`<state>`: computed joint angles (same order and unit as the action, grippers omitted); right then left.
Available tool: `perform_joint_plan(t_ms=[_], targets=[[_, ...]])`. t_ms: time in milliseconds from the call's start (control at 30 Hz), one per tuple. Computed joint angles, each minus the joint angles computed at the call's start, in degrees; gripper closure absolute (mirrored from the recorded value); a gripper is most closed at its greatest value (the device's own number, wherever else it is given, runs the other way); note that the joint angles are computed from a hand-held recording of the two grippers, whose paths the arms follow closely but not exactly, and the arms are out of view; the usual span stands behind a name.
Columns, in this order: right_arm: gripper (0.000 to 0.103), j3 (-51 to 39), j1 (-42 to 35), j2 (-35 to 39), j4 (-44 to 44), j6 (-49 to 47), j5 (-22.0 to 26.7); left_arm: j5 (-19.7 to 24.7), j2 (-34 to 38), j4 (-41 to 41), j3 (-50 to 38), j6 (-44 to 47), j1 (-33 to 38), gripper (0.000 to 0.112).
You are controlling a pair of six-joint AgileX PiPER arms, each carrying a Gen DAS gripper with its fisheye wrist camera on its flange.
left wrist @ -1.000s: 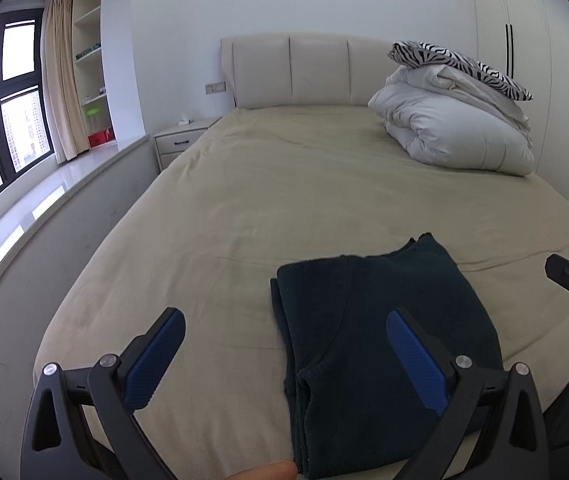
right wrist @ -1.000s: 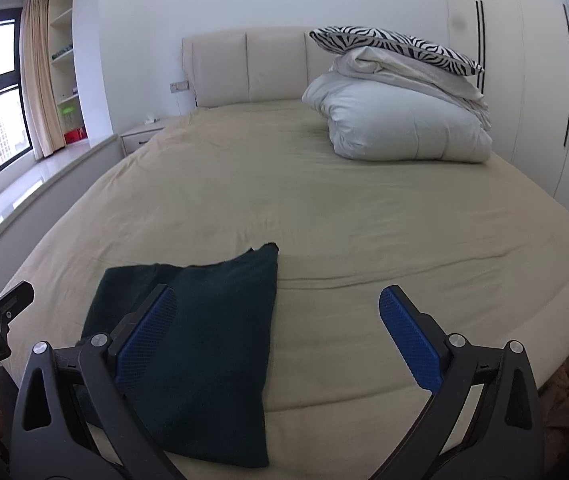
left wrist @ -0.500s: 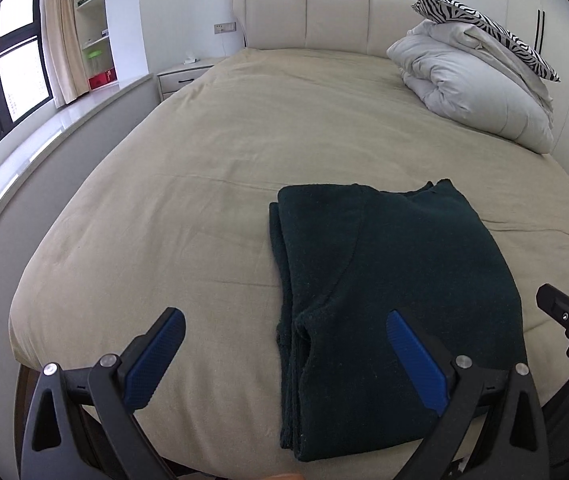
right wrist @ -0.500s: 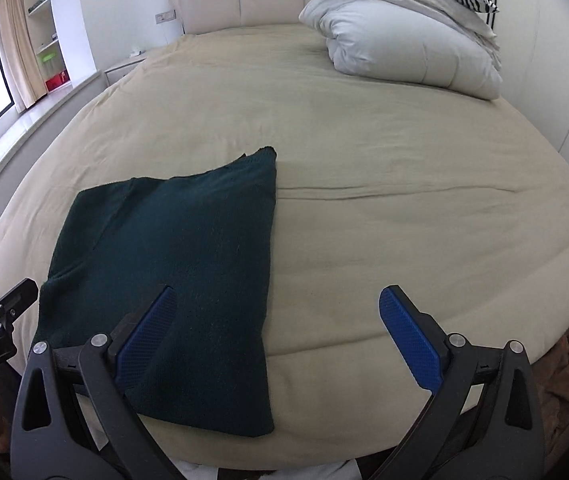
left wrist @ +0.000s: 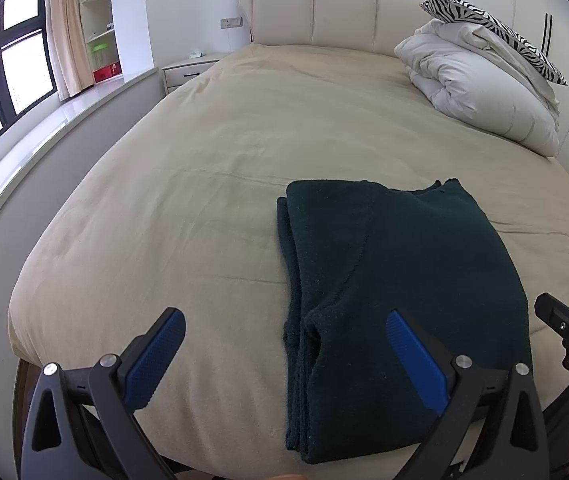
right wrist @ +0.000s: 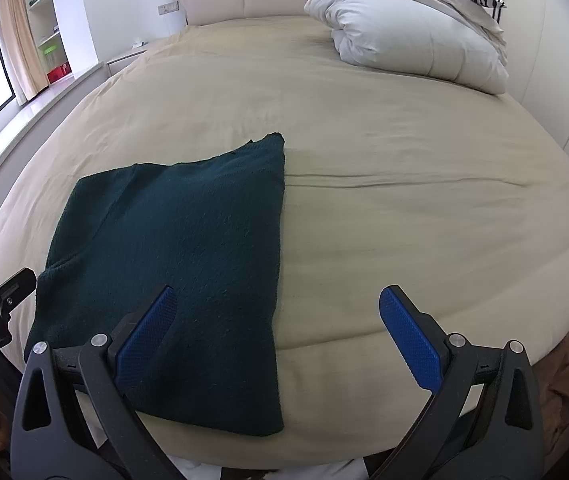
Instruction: Fold small clothes
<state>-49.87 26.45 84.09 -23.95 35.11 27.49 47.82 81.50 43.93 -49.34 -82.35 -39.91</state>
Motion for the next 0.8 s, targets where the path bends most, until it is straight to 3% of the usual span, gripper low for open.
perform_joint_plan(t_ms=[800], targets=[[0.0, -0.1, 0.5, 1.5, 0.5, 0.5, -0.7, -0.1, 0.5, -0.1, -0.3, 0.3, 0.5, 0.009]])
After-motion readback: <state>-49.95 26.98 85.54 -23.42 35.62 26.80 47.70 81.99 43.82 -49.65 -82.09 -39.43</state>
